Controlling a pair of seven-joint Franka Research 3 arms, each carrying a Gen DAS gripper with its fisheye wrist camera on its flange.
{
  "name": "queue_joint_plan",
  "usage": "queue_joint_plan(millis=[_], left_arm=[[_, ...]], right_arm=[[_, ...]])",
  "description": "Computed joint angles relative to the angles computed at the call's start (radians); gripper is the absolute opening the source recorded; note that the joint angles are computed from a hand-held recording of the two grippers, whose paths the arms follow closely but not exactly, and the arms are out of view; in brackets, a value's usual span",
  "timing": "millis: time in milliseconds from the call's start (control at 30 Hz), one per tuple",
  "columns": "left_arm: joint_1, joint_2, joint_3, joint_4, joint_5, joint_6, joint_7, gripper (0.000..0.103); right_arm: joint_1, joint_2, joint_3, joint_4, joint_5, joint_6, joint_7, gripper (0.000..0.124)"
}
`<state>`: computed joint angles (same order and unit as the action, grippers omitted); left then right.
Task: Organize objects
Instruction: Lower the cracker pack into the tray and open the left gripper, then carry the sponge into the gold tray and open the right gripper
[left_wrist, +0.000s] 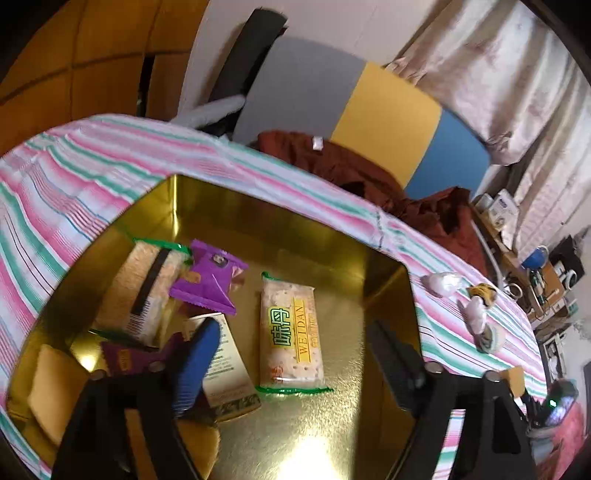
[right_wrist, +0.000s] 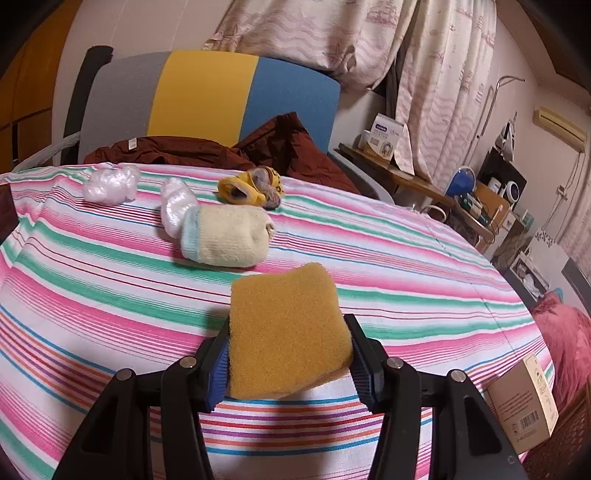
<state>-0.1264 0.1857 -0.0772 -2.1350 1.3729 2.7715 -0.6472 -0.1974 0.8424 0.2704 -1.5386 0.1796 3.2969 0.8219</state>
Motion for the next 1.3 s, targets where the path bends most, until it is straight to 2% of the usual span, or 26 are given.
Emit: queue_joint_plan(millis=[133,200,233,333,433,500,600,667,767,833,900,967,1033,1133,1233,1300], left_arm=[[-0.018,-0.073,-0.019,-0.069,0.077,-0.079,-0.031,0.099],[-0.014,-0.105,-0.033,-0.106,0.086,-0.114,-0.031,0.102],[-0.012,-0.129,-0.039,-0.134,0.087,-0.132,-0.038,0.102],[0.003,-0.166,-0.054,-0.175,0.067,-0.161,-0.051,0.103],[0.025,-0.204,-0.059,-0.215,0.050,-0.165,-0.091,0.103],[0.036,-0.226,-0.064,-0.236,0.044,-0.170,-0.108,0.103],[0.048,-0.257,-0.075,-0.268,0.039,-0.189,-0.134,0.103],[0.053,-0.268,-0.083,-0.283,0.038,-0.200,-0.143,0.103],[0.059,-0.279,-0.088,-0.299,0.028,-0.206,-0.147,0.103],[0.065,-0.290,-0.088,-0.308,0.029,-0.195,-0.159,0.103],[0.067,-0.298,-0.093,-0.311,0.017,-0.209,-0.151,0.103],[0.066,-0.308,-0.100,-0.316,-0.007,-0.230,-0.147,0.103],[0.069,-0.319,-0.101,-0.323,-0.006,-0.228,-0.166,0.103],[0.074,-0.328,-0.103,-0.330,-0.013,-0.225,-0.170,0.103],[0.078,-0.332,-0.106,-0.331,-0.017,-0.222,-0.174,0.103],[0.080,-0.331,-0.107,-0.330,-0.013,-0.215,-0.179,0.103]], right_arm=[[-0.071,-0.028,0.086,-0.059,-0.035,0.002,-0.026,0.055],[-0.135,-0.052,0.162,-0.101,-0.045,-0.045,-0.040,0.055],[-0.176,-0.062,0.212,-0.121,-0.037,-0.068,-0.051,0.055],[-0.365,-0.077,0.450,-0.202,0.026,-0.162,-0.106,0.055],[-0.486,-0.088,0.618,-0.276,0.079,-0.218,-0.185,0.055],[-0.586,-0.087,0.758,-0.343,0.108,-0.267,-0.264,0.055],[-0.686,-0.088,0.910,-0.424,0.129,-0.350,-0.380,0.055],[-0.706,-0.111,0.957,-0.463,0.134,-0.408,-0.433,0.055],[-0.696,-0.166,0.987,-0.517,0.136,-0.462,-0.492,0.055],[-0.662,-0.204,0.975,-0.539,0.136,-0.487,-0.514,0.055],[-0.596,-0.248,0.930,-0.548,0.135,-0.509,-0.506,0.055],[-0.513,-0.280,0.857,-0.530,0.134,-0.537,-0.472,0.055],[-0.412,-0.294,0.763,-0.484,0.125,-0.622,-0.399,0.057],[-0.322,-0.297,0.672,-0.434,0.137,-0.712,-0.319,0.058],[-0.323,-0.311,0.662,-0.432,0.211,-0.736,-0.327,0.070],[-0.339,-0.322,0.669,-0.436,0.267,-0.741,-0.367,0.070]])
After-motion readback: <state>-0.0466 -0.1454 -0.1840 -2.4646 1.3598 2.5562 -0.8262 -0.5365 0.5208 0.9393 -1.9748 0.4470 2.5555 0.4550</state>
